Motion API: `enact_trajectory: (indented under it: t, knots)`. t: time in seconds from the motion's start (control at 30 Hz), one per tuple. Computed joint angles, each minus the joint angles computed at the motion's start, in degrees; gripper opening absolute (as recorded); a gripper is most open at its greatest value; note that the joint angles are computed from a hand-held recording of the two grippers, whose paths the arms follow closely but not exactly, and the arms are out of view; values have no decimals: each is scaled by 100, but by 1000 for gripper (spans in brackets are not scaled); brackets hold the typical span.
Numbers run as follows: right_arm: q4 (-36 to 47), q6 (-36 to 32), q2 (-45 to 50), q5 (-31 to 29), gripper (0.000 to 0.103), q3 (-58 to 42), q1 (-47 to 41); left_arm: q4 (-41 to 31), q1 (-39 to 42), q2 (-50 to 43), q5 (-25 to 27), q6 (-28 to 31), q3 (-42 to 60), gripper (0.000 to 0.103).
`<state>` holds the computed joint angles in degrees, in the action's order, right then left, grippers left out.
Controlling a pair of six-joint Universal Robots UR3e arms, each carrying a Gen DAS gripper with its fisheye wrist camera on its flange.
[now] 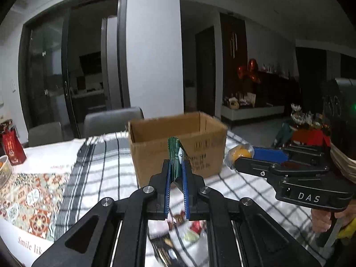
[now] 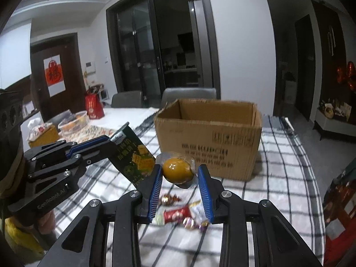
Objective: Organize snacks
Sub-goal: 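Carry the green pack and orange ball over the box and open both tools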
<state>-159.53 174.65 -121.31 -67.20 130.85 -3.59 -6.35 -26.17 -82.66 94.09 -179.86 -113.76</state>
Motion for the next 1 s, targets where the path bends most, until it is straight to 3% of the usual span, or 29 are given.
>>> enact_trajectory:
  t: [0.5, 0.93, 0.97, 1.0]
  knots:
    - [-566, 267, 1732, -66, 34, -1644, -161, -6, 368, -1357, -166, 75, 2047, 11]
    - [-513, 300, 3308, -510, 35, -3235, -61, -728, 632, -2893, -420, 270, 4187, 12]
    - [-485, 353, 3447, -575, 35, -3372, -51, -838, 646, -3003, -418, 270, 4340, 19]
    - [-358, 392, 3554, -654, 38, -3508, -36, -987, 623, -3142, -307, 244, 4553, 37]
